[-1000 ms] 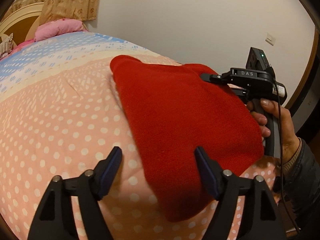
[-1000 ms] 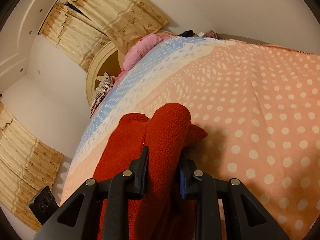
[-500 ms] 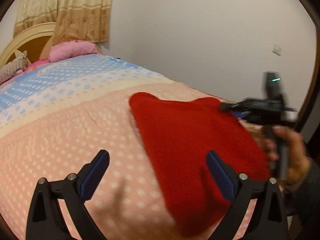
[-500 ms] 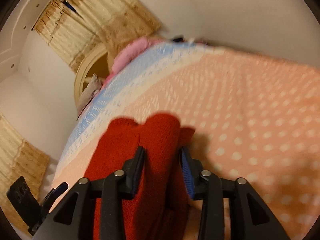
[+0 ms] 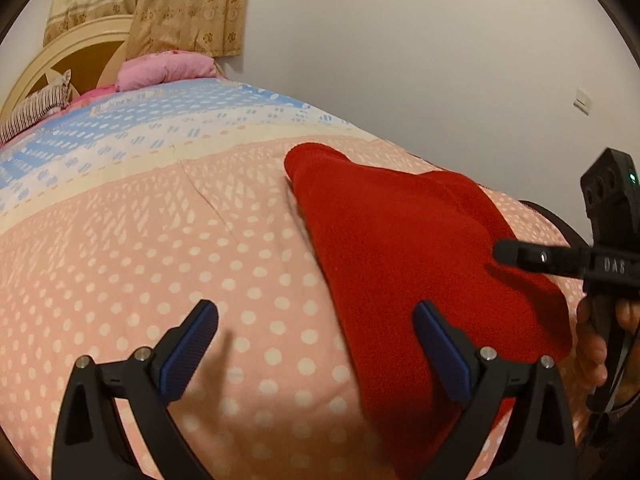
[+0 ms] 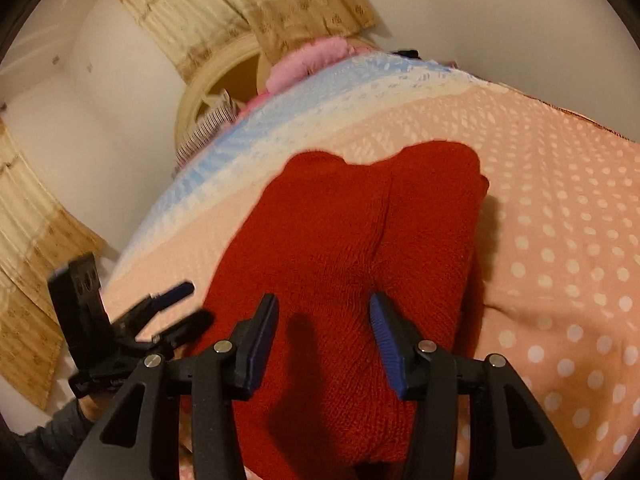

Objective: Fold small clothes

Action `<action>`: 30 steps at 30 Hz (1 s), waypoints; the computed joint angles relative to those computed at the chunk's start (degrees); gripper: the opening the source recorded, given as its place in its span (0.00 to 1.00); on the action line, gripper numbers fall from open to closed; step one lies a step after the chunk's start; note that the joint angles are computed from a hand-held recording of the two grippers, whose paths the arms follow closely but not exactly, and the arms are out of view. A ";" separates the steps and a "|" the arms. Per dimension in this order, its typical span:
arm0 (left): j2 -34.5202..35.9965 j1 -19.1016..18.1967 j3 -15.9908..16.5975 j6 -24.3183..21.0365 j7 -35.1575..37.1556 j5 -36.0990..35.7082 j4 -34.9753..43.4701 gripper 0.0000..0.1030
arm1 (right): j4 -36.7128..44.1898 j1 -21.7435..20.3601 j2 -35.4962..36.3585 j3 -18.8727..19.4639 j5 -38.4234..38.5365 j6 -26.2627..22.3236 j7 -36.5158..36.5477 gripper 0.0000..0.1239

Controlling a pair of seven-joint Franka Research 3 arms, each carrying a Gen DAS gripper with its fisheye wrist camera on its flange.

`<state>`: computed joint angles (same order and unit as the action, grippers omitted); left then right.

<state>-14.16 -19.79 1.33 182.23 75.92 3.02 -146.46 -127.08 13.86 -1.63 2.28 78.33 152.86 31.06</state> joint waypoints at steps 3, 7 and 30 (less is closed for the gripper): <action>-3.62 2.20 -2.42 -0.44 -1.48 1.45 -2.38 0.98 | -1.55 -0.11 -2.18 -0.14 1.35 0.70 1.98 0.40; -8.20 -0.85 0.20 0.76 -1.91 1.47 -5.41 0.98 | -7.24 2.51 -9.55 1.32 0.45 11.25 1.91 0.47; -15.69 3.97 -4.51 3.11 -10.18 8.79 -8.76 0.98 | -19.03 30.27 -23.64 -13.47 -6.65 38.54 0.75 0.50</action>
